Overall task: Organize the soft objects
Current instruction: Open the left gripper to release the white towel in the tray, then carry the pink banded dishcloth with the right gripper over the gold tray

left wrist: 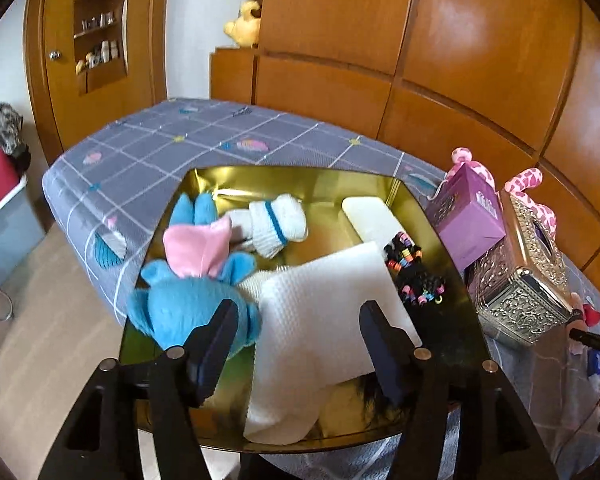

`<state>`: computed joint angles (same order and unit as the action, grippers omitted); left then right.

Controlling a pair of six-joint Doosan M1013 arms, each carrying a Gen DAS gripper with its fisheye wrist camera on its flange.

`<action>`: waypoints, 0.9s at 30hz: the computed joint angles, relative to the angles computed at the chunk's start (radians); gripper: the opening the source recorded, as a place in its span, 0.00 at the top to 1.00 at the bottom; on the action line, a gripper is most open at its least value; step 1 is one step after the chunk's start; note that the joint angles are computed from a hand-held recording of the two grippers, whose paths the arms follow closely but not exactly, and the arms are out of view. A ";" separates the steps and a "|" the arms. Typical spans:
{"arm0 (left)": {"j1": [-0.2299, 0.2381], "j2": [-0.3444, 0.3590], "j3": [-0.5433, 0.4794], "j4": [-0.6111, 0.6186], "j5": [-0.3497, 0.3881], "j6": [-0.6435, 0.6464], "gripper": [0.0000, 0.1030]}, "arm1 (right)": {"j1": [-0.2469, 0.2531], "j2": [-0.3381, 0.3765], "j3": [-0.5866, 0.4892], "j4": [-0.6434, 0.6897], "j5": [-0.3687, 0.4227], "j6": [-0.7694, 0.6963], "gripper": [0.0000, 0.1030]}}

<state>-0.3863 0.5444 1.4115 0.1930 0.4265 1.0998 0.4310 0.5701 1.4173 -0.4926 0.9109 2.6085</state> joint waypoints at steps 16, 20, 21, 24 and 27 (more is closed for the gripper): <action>-0.006 -0.009 0.008 -0.065 -0.014 0.087 0.34 | 0.036 0.056 -0.224 -0.079 -0.029 -0.079 0.79; -0.005 -0.014 0.012 -0.075 -0.022 0.097 0.33 | 0.051 0.122 -0.365 -0.079 -0.008 -0.166 0.85; -0.004 -0.014 0.013 -0.083 -0.022 0.102 0.33 | 0.056 0.137 -0.396 -0.081 -0.002 -0.179 0.85; -0.003 -0.017 0.018 -0.101 -0.027 0.119 0.33 | 0.070 0.193 -0.505 -0.084 0.030 -0.256 0.92; -0.001 -0.019 0.020 -0.128 -0.030 0.143 0.33 | 0.079 0.233 -0.583 -0.045 0.043 -0.323 0.98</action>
